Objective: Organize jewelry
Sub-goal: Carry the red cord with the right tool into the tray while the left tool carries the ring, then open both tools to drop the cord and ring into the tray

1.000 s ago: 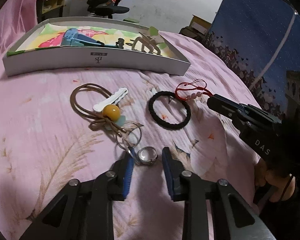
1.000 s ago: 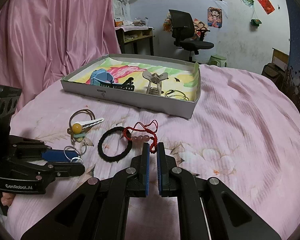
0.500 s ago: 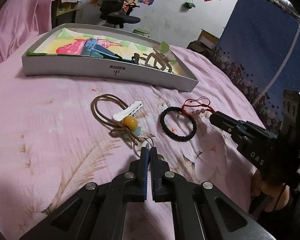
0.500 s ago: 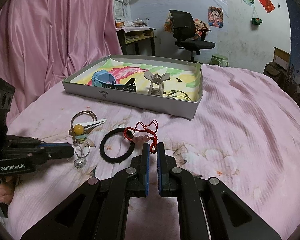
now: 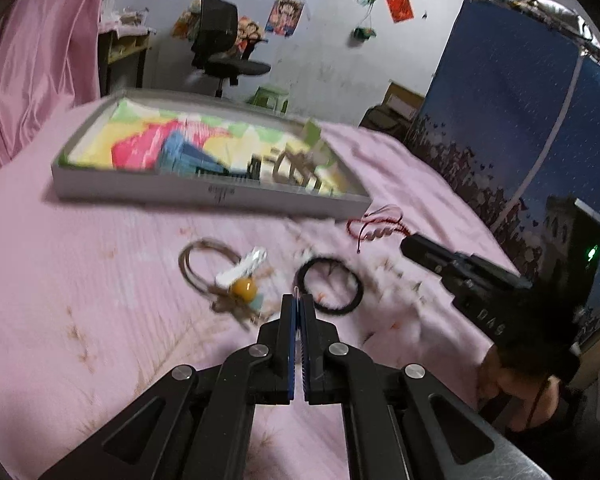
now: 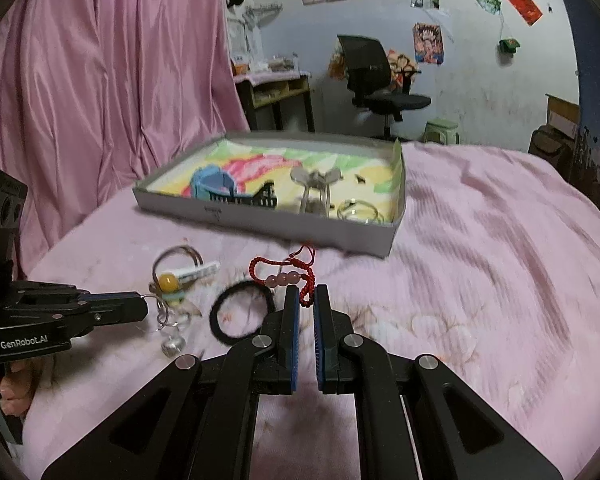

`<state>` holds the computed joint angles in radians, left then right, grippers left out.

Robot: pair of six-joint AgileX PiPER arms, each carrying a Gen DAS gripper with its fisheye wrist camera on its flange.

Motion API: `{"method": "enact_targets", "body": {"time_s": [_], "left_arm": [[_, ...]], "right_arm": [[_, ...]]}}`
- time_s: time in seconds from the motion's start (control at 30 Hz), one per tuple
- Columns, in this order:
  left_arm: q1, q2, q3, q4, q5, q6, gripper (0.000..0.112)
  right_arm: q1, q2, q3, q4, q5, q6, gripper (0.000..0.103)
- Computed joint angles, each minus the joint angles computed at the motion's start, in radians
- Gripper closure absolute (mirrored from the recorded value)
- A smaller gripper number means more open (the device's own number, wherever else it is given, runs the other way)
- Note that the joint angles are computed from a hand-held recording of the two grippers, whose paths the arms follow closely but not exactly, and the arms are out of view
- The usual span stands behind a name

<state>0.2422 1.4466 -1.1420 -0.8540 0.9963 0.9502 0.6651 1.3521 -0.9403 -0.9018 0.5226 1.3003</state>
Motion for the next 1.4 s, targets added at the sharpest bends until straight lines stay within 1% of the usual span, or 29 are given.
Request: {"method": "enact_targets", "body": {"time_s": [0.13,0.27,0.33,0.4,0.5,0.6,0.67,0.73,0.8,0.87,0.97,1.1,1.2,1.33,1.4], "left_arm": [[0.007,0.014,-0.068,-0.038,0.031,-0.022,0.11],[-0.019,0.034,-0.134,-0.046,0.005,-0.055,0.11],[-0.041,0.053,-0.172,-0.052,-0.026,-0.075,0.11],[-0.074,0.091,-0.231,-0.032,-0.066,-0.127,0.11],[-0.123,0.146,-0.303,0.018,-0.128,-0.212,0.11],[-0.167,0.212,-0.385,0.097,-0.18,-0.313,0.11],[-0.191,0.254,-0.433,0.159,-0.199,-0.384,0.11],[-0.209,0.296,-0.473,0.22,-0.213,-0.456,0.11],[-0.215,0.331,-0.504,0.255,-0.209,-0.5,0.11],[-0.216,0.364,-0.526,0.272,-0.196,-0.524,0.11],[-0.224,0.393,-0.528,0.305,-0.204,-0.549,0.109],[-0.224,0.414,-0.516,0.312,-0.195,-0.56,0.109],[-0.219,0.419,-0.506,0.31,-0.188,-0.564,0.109],[-0.196,0.412,-0.48,0.239,-0.188,-0.516,0.109],[-0.191,0.402,-0.464,0.226,-0.193,-0.498,0.109]], "right_arm": [[0.01,-0.015,0.011,-0.113,-0.011,0.099,0.097],[0.013,-0.014,0.005,-0.272,-0.017,0.229,0.097],[0.002,-0.006,-0.005,-0.322,-0.028,0.273,0.097],[-0.015,0.012,-0.025,-0.365,-0.036,0.309,0.097],[-0.053,0.051,-0.073,-0.39,-0.051,0.325,0.097],[-0.091,0.097,-0.124,-0.378,-0.067,0.313,0.097],[-0.11,0.128,-0.155,-0.343,-0.077,0.28,0.097],[-0.137,0.163,-0.192,-0.259,-0.097,0.205,0.097],[-0.158,0.191,-0.222,-0.147,-0.111,0.101,0.097],[-0.176,0.217,-0.248,-0.034,-0.118,-0.005,0.097],[-0.199,0.247,-0.272,0.103,-0.117,-0.123,0.097],[-0.228,0.274,-0.274,0.233,-0.135,-0.218,0.097],[-0.249,0.289,-0.272,0.311,-0.152,-0.273,0.097],[-0.256,0.294,-0.266,0.326,-0.161,-0.283,0.096],[-0.257,0.297,-0.27,0.334,-0.159,-0.292,0.096]]}}
